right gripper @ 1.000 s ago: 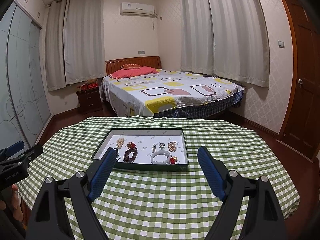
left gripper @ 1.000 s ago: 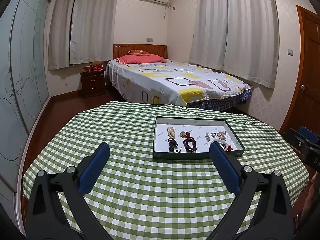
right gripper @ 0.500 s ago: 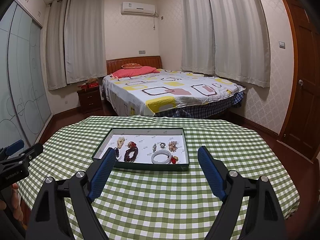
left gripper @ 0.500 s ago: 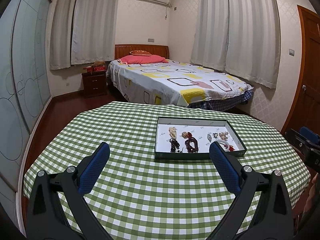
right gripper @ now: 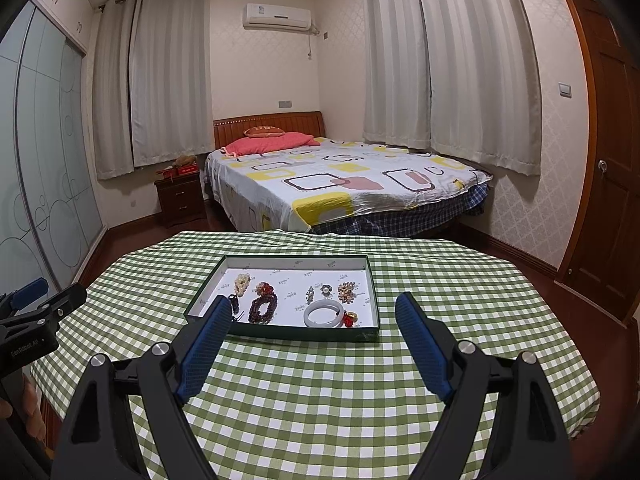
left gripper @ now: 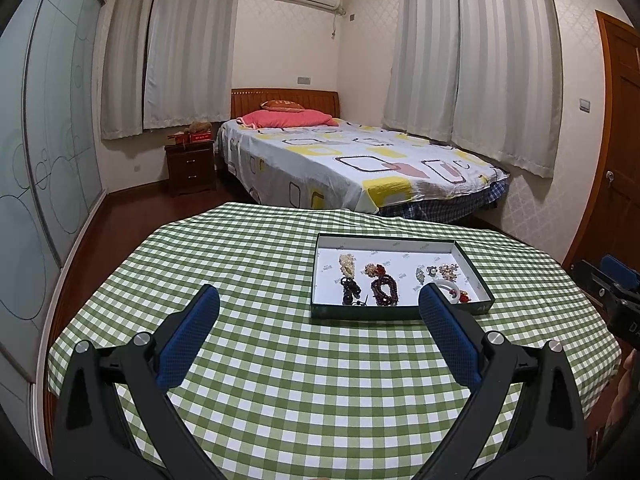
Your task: Organize jewelry
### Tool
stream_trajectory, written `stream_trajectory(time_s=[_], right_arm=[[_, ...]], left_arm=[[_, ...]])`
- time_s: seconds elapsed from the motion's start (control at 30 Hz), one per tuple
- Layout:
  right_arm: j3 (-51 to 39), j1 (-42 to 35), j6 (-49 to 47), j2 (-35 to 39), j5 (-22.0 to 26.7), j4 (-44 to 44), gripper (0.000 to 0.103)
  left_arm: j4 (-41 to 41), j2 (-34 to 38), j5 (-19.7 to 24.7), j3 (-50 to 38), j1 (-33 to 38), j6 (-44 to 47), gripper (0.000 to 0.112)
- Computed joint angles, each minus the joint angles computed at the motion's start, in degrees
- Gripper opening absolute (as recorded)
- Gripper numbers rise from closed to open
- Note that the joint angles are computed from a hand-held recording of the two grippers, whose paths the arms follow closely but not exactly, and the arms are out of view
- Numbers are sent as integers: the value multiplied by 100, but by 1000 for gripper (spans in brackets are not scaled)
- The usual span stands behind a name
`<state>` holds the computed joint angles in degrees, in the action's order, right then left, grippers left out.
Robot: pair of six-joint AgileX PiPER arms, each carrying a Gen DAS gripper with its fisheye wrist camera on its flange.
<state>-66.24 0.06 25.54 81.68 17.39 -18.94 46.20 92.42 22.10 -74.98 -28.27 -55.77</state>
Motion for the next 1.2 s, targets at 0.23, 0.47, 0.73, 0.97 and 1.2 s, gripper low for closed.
stream_trajectory(time_s=[0.23, 0.47, 0.73, 0.97, 1.2], right_arm=[[-14, 23, 0, 15, 20, -7, 81], [-14, 24, -119, 37, 25, 104, 81], [9, -18, -258, 83, -4, 239, 81], [17, -44, -309, 102, -28, 292, 81], [-38, -148, -604, 256, -27, 644, 81]], left_arm=[[117, 55, 151, -86, -63, -36, 99], [151, 49, 27, -62, -77, -3, 99], [-1097, 165, 5, -197, 127, 847, 99], [-75, 295, 69, -146, 43, 21, 99], [-1224, 560, 22, -351, 335, 1004, 99]])
